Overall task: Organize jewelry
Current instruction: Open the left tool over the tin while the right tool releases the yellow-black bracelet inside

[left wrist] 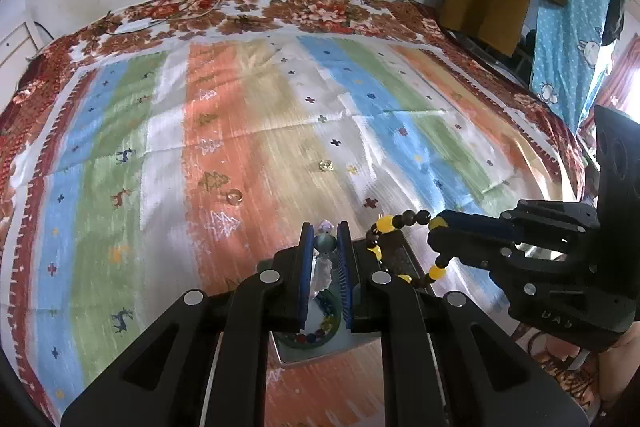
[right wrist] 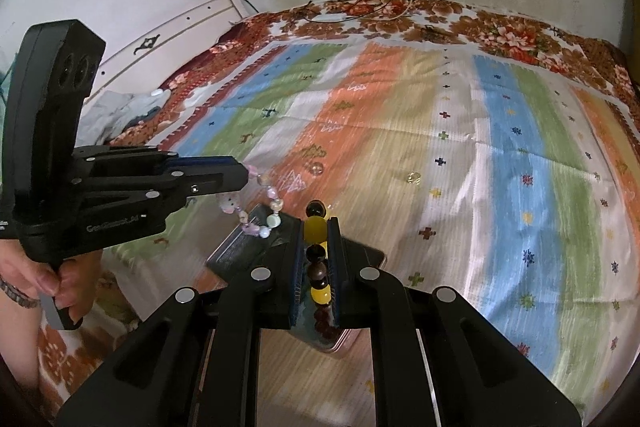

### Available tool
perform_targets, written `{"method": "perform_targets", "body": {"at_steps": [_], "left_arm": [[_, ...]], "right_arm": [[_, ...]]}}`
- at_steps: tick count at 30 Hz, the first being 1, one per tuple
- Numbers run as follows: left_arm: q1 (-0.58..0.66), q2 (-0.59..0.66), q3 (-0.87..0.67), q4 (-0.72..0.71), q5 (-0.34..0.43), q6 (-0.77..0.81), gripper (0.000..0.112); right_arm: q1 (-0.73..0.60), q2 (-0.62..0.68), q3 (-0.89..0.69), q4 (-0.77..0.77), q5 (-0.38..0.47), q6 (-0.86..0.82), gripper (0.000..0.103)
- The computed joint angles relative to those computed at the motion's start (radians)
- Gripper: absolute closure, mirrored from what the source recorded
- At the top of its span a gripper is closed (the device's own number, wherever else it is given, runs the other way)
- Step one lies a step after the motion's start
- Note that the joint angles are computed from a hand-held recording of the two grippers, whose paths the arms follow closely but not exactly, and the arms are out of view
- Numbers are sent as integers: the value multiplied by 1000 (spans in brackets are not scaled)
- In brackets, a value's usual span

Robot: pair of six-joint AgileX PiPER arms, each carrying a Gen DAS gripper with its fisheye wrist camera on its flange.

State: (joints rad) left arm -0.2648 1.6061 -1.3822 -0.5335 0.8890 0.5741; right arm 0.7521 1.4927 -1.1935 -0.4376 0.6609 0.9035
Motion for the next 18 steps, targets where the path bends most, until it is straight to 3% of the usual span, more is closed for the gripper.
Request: {"method": "perform_targets", "body": {"at_steps": [10, 12, 13, 15, 18], "left_arm": [[-8, -42, 67, -4, -9, 7, 101], [-18, -39, 65, 29, -5, -21, 96], [-19, -41, 67, 42, -15, -41, 84], [-14, -42, 67, 51, -26, -55, 81], [-9, -33, 61, 82, -38, -94, 79]], "right_arm": [[20, -15, 27, -11, -19, 26, 91], [28, -15, 26, -44, -9, 55, 90], [28, -16, 24, -53, -4, 64, 85], [25, -23, 28, -65, 1, 80, 70], [20, -21, 28, -80, 19, 99, 69]]}}
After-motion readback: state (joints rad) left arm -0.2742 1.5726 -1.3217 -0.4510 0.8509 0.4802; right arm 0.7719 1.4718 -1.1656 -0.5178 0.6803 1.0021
